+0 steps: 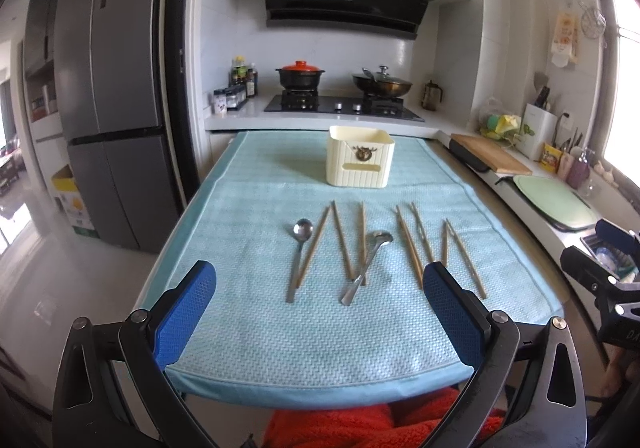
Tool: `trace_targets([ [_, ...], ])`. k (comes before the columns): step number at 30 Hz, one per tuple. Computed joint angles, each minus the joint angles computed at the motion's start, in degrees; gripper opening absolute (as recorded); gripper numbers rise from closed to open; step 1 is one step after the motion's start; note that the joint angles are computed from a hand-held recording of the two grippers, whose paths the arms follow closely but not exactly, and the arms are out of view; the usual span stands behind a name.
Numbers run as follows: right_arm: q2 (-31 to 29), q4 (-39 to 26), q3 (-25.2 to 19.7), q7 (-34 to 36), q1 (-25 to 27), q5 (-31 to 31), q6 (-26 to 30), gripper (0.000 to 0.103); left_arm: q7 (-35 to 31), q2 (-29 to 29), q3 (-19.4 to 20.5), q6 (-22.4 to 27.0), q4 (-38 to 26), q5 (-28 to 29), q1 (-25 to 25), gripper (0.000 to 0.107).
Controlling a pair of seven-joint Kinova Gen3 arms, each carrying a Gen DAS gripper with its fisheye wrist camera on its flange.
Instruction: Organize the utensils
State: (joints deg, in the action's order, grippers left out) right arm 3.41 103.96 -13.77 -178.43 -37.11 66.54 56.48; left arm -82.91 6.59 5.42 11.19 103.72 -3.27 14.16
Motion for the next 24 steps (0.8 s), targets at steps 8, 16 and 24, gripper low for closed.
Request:
trace_targets([
  [8,-0.3,-0.2,0.8,1.8,1.5,-0.9,-4.3,0.103,2.2,1.1,-1.2,0.0,-0.8,-1.6,-0.4,0.103],
  [16,-1.1,0.4,1.6,0.8,3.7,-2.0,-6.5,0.103,-5.2,3.1,2.4,1.6,-3.5,4.1,-4.8,0.103],
  [24,0.1,-2.5,4.4,7.8,8.5,-8.2,-6.9,0.076,-12.3,8.4,3.4,5.5,-8.9,10.1,-7.3,0.103],
])
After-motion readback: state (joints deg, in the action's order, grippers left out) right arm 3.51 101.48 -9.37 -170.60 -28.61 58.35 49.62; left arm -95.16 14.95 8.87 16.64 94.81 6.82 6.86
